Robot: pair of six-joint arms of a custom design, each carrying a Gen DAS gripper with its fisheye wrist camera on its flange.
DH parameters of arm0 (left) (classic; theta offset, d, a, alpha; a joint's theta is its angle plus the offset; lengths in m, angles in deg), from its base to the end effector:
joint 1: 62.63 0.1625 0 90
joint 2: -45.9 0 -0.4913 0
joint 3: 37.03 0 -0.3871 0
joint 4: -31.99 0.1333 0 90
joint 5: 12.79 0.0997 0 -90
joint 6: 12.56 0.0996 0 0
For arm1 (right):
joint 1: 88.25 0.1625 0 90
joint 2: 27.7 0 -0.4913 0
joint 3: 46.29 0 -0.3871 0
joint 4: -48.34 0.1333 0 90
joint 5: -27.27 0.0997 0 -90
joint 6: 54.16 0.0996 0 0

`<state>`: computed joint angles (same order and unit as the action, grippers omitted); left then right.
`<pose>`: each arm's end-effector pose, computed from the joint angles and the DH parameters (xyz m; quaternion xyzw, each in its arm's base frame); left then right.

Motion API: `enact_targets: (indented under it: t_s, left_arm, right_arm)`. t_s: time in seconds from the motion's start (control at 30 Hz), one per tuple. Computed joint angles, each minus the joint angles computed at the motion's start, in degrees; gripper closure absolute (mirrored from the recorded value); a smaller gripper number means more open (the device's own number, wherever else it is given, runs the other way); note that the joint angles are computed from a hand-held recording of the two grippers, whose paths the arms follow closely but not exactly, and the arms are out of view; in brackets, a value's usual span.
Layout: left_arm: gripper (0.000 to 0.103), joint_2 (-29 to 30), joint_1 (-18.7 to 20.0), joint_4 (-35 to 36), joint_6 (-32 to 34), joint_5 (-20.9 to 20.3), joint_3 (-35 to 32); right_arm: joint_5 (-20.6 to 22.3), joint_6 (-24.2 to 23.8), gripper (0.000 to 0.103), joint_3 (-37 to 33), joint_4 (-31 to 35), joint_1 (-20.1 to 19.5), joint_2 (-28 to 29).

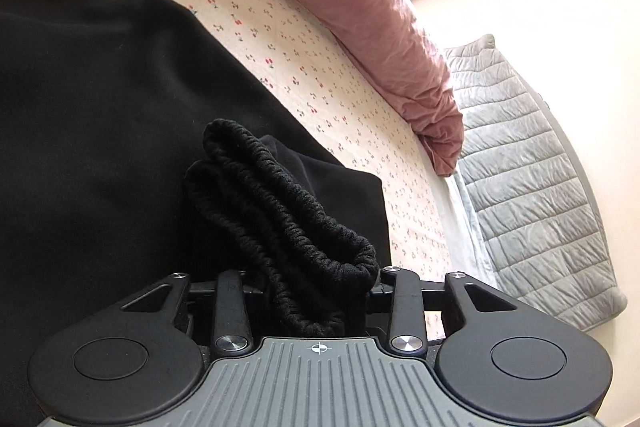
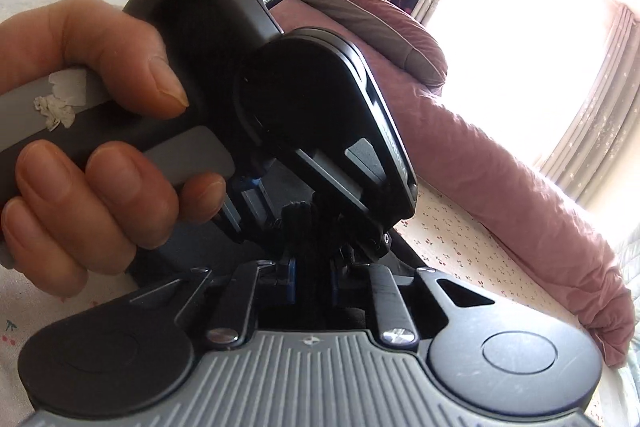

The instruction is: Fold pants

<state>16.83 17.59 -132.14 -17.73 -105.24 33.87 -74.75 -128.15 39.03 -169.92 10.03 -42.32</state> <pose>-0.0181 -0.8648 0.1122 -0.0446 -0.9593 0.2731 0.0565 0.2178 -0.7151 -0.0470 0.5354 -0.6897 0.3524 0.3368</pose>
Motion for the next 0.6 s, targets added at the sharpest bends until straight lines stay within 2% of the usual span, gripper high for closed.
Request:
enact_targets:
  t_s: [0.07, 0.1, 0.17, 0.23, 0.27, 0.33, 0.43, 0.6]
  left_arm:
    - [0.073, -0.48, -0.15, -1.08, 2.94, 1.63, 0.75]
    - [0.074, -0.72, -0.27, -2.09, 4.13, 3.15, 1.17]
    - [0.074, -1.22, -0.45, -3.01, 6.56, 6.23, 1.29]
    - [0.074, -1.72, -0.85, -4.51, 10.59, 11.50, 1.91]
    - [0.074, -1.77, -0.74, -4.40, 11.47, 12.71, 1.86]
    - [0.073, -2.38, 0.56, -0.72, 9.95, 11.58, 1.23]
    - [0.073, -3.13, 0.79, -1.68, 10.70, 11.12, 2.58]
    - [0.076, -4.23, 1.10, -2.59, 9.32, 11.45, 3.66]
  right_arm:
    - [-0.70, 1.55, 0.103, -0.34, 2.23, 0.01, -0.38]
    - [-1.17, 1.72, 0.098, -0.09, 3.03, 0.07, -0.70]
    - [-2.91, 2.73, 0.097, 0.06, 5.56, -0.03, -1.66]
    - [-4.96, 5.54, 0.096, -0.34, 8.96, -0.27, -2.41]
    - [-7.11, 8.32, 0.096, -1.71, 13.45, -0.60, -2.86]
    - [-8.47, 11.52, 0.096, -2.02, 17.55, -0.85, -3.57]
    - [-8.13, 12.22, 0.096, -0.77, 19.87, -0.68, -5.15]
    - [-7.10, 16.71, 0.095, -0.85, 24.25, -1.97, -7.18]
